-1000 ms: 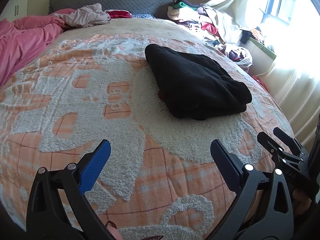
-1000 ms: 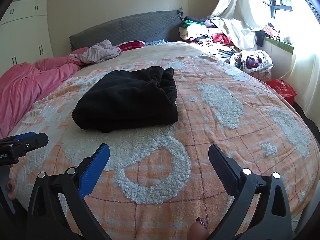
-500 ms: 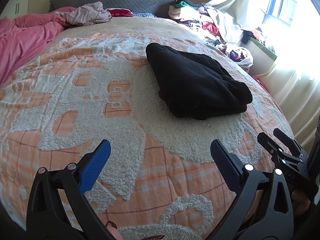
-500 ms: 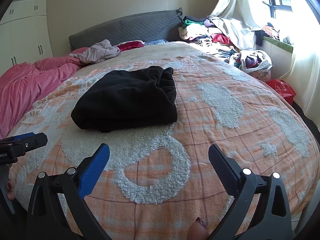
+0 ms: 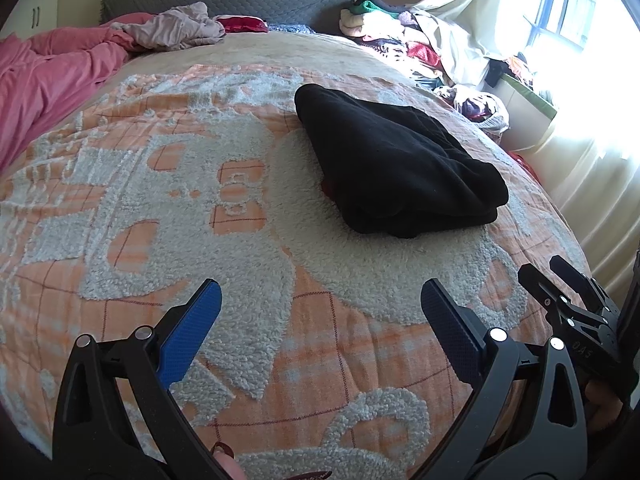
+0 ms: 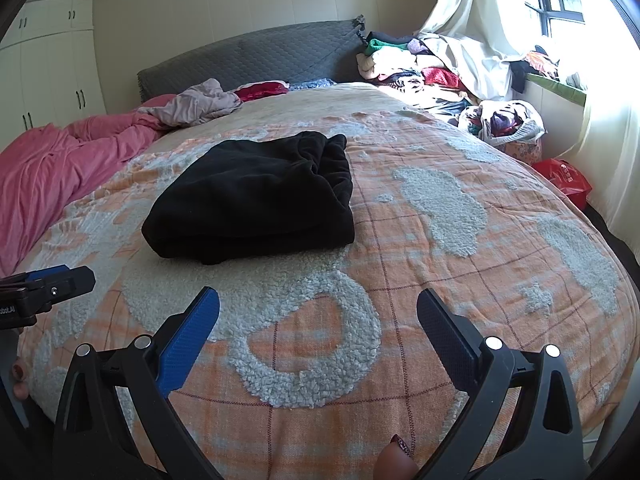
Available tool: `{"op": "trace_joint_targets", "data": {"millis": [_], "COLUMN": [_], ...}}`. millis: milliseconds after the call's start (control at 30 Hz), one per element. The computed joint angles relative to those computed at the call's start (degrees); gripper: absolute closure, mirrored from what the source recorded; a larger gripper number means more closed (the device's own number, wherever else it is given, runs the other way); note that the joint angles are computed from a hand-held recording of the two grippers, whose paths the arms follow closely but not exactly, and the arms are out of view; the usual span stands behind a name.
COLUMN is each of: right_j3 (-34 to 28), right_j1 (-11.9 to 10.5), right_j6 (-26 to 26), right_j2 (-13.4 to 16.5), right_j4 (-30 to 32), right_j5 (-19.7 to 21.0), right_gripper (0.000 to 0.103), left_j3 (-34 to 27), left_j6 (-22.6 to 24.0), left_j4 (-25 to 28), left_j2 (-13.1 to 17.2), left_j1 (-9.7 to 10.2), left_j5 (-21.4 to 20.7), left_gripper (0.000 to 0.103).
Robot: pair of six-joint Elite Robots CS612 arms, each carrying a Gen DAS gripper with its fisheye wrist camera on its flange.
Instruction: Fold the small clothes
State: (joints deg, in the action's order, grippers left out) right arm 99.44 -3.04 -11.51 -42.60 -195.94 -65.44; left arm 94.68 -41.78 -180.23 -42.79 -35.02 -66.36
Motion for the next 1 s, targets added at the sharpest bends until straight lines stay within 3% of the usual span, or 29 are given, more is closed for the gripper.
{"op": "trace_joint_targets", "data": {"millis": [1000], "right_j3": [0.04], "right_j1": [-0.05], "right_j6": [0.42], "right_j2": [0.15], "right_j4": [0.36], "right_j5": [-0.96], "right_gripper": [0.005], "left_j3": [-0.2], "left_j6": [1.07], "left_j4": [0.35], "left_j2": [0.03], "left_j1": [-0.22], "left_j5": [0.05], "left_gripper": [0.01]}}
